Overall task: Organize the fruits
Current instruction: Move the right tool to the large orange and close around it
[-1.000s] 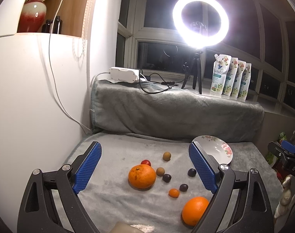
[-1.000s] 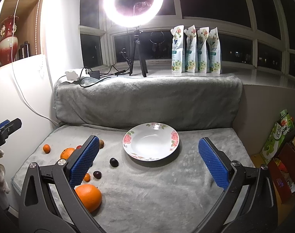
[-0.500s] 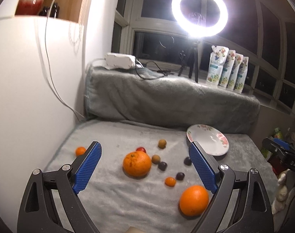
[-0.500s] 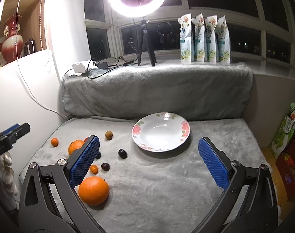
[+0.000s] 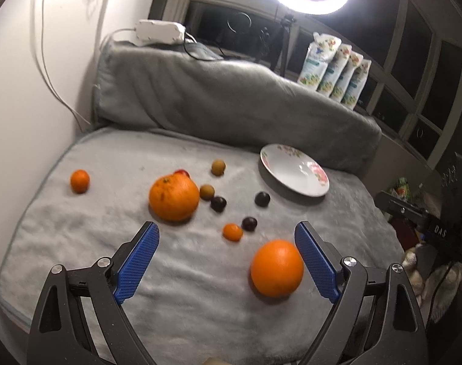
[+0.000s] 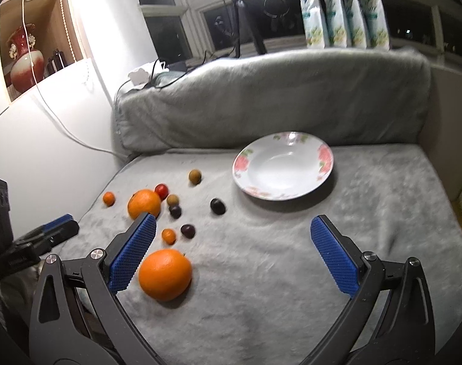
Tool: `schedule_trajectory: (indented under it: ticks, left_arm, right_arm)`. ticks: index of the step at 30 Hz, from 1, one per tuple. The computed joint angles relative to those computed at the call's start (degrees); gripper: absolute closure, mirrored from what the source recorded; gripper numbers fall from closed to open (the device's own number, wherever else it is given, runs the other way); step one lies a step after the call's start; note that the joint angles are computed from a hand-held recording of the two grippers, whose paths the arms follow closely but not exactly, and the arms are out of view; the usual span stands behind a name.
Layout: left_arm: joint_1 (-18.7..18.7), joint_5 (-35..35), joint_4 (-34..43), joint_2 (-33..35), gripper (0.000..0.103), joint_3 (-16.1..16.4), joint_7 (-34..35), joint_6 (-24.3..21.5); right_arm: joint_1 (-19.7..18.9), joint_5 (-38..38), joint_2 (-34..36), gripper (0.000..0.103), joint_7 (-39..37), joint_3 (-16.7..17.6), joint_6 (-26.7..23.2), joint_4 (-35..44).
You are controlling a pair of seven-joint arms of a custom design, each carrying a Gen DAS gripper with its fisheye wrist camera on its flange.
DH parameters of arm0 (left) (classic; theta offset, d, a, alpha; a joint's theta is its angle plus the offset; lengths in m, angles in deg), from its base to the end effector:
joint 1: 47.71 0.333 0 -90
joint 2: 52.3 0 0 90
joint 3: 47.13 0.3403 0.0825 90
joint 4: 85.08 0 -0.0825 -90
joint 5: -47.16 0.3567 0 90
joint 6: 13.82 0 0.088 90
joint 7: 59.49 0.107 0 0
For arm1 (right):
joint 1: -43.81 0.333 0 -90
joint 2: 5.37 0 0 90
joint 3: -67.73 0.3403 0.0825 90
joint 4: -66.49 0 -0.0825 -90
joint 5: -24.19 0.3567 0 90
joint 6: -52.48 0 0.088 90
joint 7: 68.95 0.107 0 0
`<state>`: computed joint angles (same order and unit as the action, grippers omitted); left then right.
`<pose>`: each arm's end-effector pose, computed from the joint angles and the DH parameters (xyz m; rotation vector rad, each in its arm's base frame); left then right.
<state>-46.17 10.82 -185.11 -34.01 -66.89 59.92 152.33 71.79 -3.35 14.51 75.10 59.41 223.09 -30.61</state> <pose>0.6542 -0.1450 0.5237 -1.6179 2.0040 -1.2220 0.6264 0.2748 0.5375 -1.4724 1.6778 -0.5554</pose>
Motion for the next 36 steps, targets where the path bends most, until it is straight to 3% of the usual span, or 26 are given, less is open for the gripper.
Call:
schedule_trajectory:
  ticks: [3,8,11,14,17,23,27,36]
  left_arm:
    - [0.9,-1.4,0.6,0.4,0.015,-0.7,1.1,-3.1]
    - [0.6,-3.1,1.1,1.0,0.020,-0.3,2.1,-7.2]
    - [1.3,-5.7,1.8,1.6,0.023,-0.6,3.8,-10.6]
    - [2.1,-9.6,3.4,2.7,0.032,-0.8,5.5,-16.3]
    - [1.0,-9.8,3.9,3.2,0.033,0.3,5.4,-18.6]
    - [-0.9,-7.6,5.0,4.6,0.040,1.6,5.1,-21.7]
    - [-1.6,-5.7,6.2,5.9,0.046,1.9,4.4,-23.4]
    - [-1.9,-3.5,8.3,7.7,0.050,1.7,3.1,-24.8]
  right_arm:
    - [-4.8,6.9,0.8,0.000,-6.3,6.0,1.2,-0.4]
    - [-8.7,16.8,2.5,0.000,-15.8,12.0,1.0,0.3]
    - [-12.3,23.5,4.3,0.000,-22.4,17.2,0.6,1.6]
    - [-18.2,31.9,7.1,0.003,-30.7,25.6,-0.9,3.6]
    - [-21.2,37.5,10.0,0.008,-36.6,30.4,-3.8,6.3]
    - [-23.0,45.8,13.8,0.009,-44.0,34.2,-7.4,10.5]
    - [-22.9,50.0,15.5,0.017,-47.6,34.6,-10.2,12.8]
    - [-21.0,58.1,17.4,0.021,-54.2,33.0,-15.1,16.8]
